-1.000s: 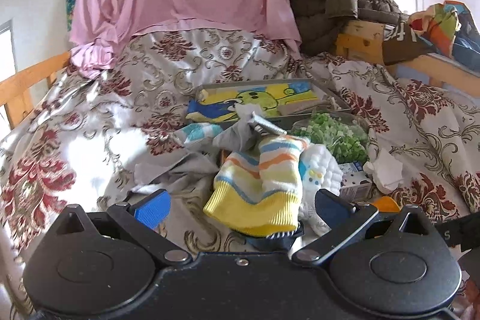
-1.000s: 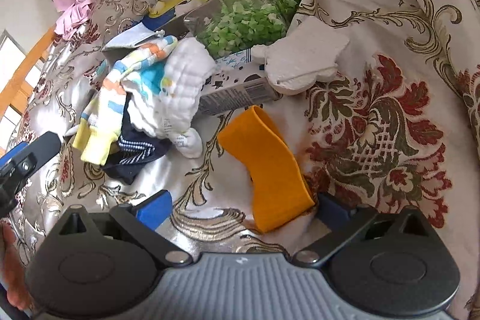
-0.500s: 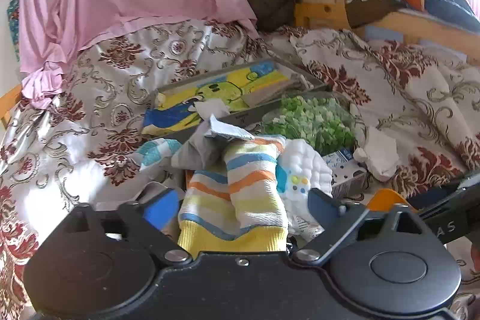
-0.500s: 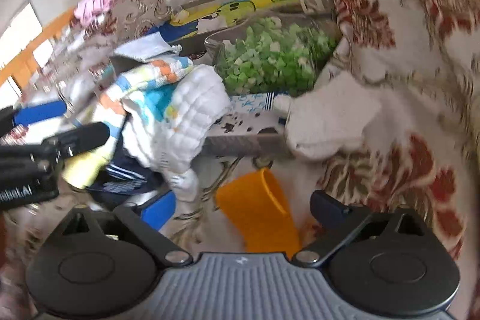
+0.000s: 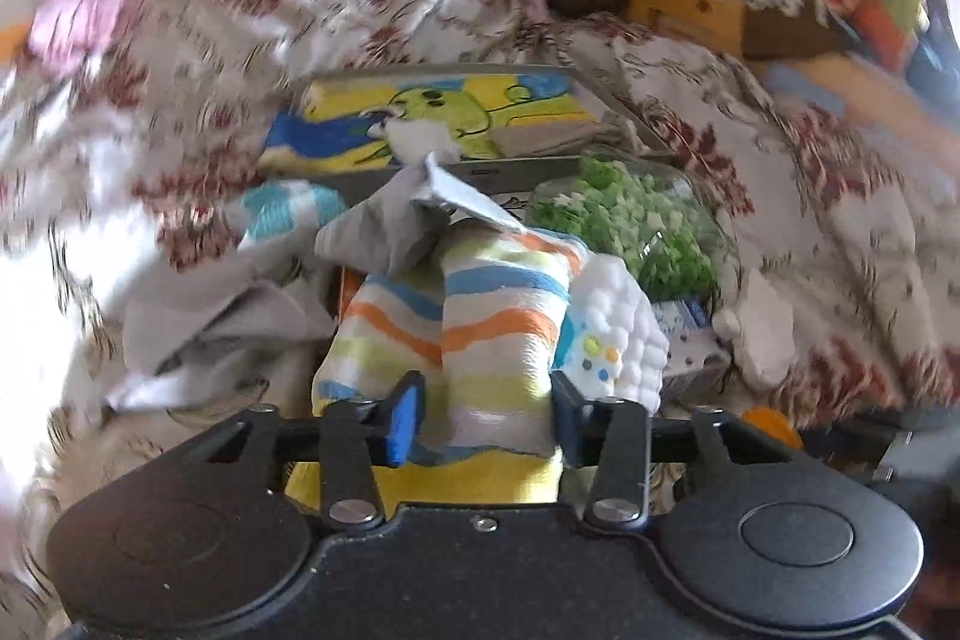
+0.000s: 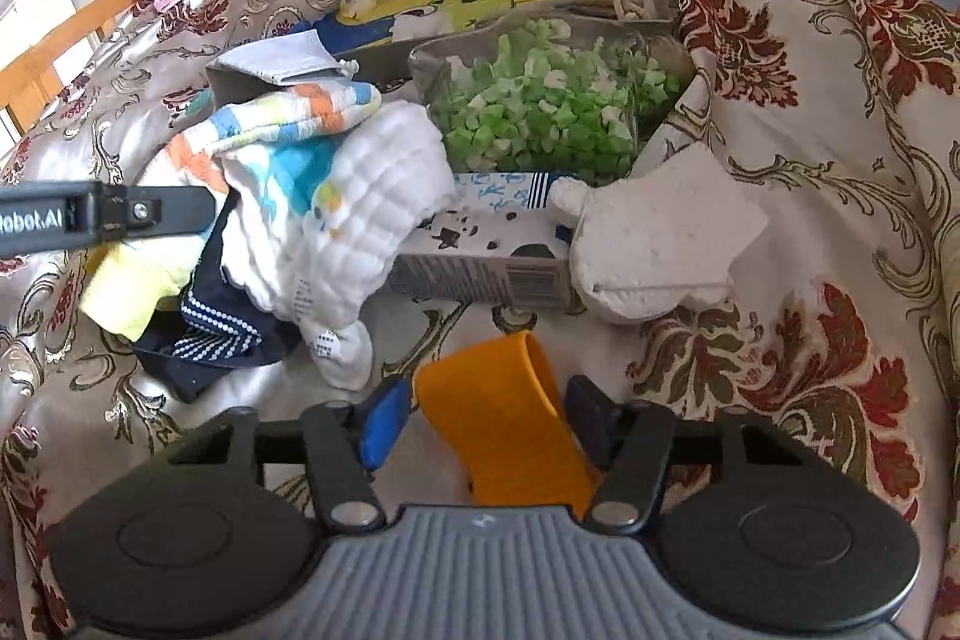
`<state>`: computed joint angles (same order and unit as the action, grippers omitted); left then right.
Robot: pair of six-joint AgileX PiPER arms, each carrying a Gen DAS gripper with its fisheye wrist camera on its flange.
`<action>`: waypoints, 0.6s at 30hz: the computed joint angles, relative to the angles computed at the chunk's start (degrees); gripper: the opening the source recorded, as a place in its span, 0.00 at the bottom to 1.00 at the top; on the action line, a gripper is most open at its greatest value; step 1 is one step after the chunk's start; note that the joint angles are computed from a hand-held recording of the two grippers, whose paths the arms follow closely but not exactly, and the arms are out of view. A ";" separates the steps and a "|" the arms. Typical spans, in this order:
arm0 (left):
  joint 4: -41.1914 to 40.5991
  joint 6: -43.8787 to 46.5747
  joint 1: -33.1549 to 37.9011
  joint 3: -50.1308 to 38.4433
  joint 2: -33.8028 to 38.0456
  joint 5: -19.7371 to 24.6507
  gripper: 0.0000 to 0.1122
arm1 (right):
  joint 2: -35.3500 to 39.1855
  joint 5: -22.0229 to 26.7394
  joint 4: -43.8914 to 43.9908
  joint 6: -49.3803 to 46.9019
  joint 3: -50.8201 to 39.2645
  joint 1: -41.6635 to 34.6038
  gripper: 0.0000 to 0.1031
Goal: Organize soft objects
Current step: 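Grasp the yellow striped sock with the left tool while the right tool grasps the orange cup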
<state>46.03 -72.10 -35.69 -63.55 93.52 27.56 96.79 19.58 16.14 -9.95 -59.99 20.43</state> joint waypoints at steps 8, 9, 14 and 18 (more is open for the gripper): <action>-1.09 -2.86 0.55 1.58 -2.13 -1.16 0.12 | -0.72 -1.28 4.04 -3.93 0.78 -0.63 0.48; -0.62 -3.80 0.25 1.88 -2.43 -1.05 0.11 | -0.99 -1.63 4.42 -4.30 1.04 -0.49 0.48; 2.96 -8.98 -2.28 4.52 -4.97 -1.11 0.09 | -2.30 -3.11 7.47 -7.39 2.26 -0.63 0.46; 4.84 -10.39 -4.31 6.97 -7.43 -2.88 0.09 | -3.22 -4.12 7.51 -7.25 3.01 -0.68 0.44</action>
